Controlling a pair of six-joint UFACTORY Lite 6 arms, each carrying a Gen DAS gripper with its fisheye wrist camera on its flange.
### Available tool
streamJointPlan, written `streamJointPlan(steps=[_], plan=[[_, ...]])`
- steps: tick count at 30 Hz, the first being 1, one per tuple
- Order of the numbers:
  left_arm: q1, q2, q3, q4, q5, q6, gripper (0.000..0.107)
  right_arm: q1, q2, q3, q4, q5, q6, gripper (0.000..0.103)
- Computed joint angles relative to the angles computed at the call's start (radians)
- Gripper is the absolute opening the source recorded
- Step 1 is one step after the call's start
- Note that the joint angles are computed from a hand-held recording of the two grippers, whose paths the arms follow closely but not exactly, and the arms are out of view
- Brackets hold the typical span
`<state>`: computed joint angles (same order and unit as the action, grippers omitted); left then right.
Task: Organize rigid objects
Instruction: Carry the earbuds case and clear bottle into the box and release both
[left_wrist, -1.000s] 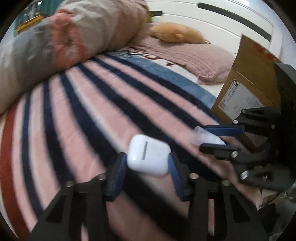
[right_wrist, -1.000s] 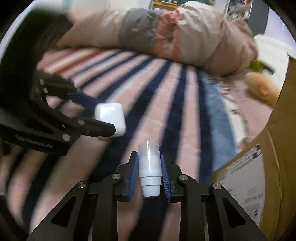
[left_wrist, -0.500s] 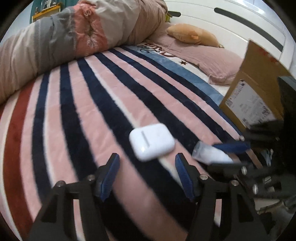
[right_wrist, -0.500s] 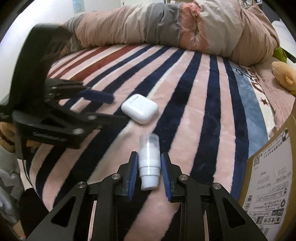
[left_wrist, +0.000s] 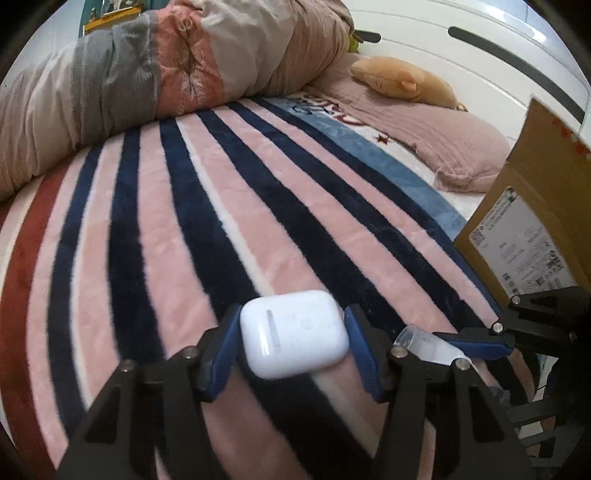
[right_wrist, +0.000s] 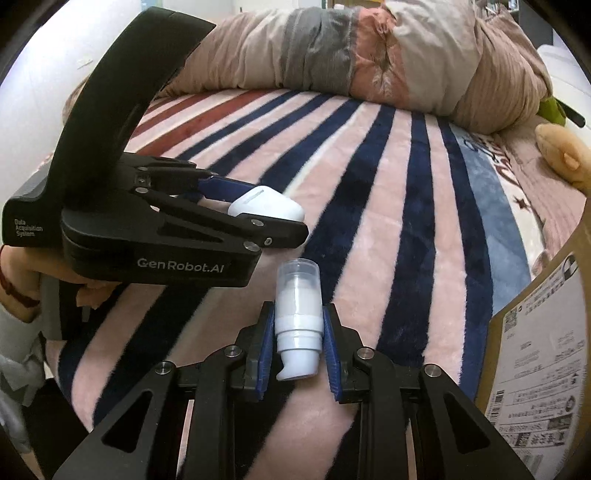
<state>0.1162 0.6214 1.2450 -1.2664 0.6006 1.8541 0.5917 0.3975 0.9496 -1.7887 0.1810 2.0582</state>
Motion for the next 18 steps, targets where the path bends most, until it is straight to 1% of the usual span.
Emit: streamJointPlan(steps=[2,4,7,9,11,12,14,16,18], plan=[[0.030,-0.053,-0.031,0.014,0.012,0.003,0.053,0.021,-0.045,-0.021,0.031,0.001,-0.024,0.020],[0.070,-0.148,-0.090,0.033,0.031,0.008,0.053,0.053,-0.086,-0.030,0.134,0.018,-0.119,0.020],[0.134,-0.330,-0.181,0.067,0.086,-0.005,0.053,0.120,-0.195,-0.058,0.280,0.062,-0.254,0.020],[0.165,-0.464,-0.219,0.118,0.145,-0.066,0.053,0.159,-0.269,-0.074,0.375,0.095,-0.341,0.020],[0.181,-0.569,-0.245,0.156,0.201,-0.118,0.053,0.190,-0.388,-0.118,0.440,0.123,-0.403,0.020],[0.182,-0.643,-0.262,0.175,0.238,-0.153,0.053,0.204,-0.452,-0.142,0.471,0.145,-0.435,0.020],[0.172,-0.738,-0.284,0.199,0.282,-0.202,0.053,0.235,-0.591,-0.194,0.535,0.201,-0.500,0.020],[0.124,-0.821,-0.289,0.220,0.312,-0.274,0.053,0.250,-0.733,-0.245,0.629,0.249,-0.595,0.020],[0.053,-0.882,-0.289,0.236,0.319,-0.349,0.053,0.242,-0.876,-0.289,0.731,0.307,-0.714,0.020]])
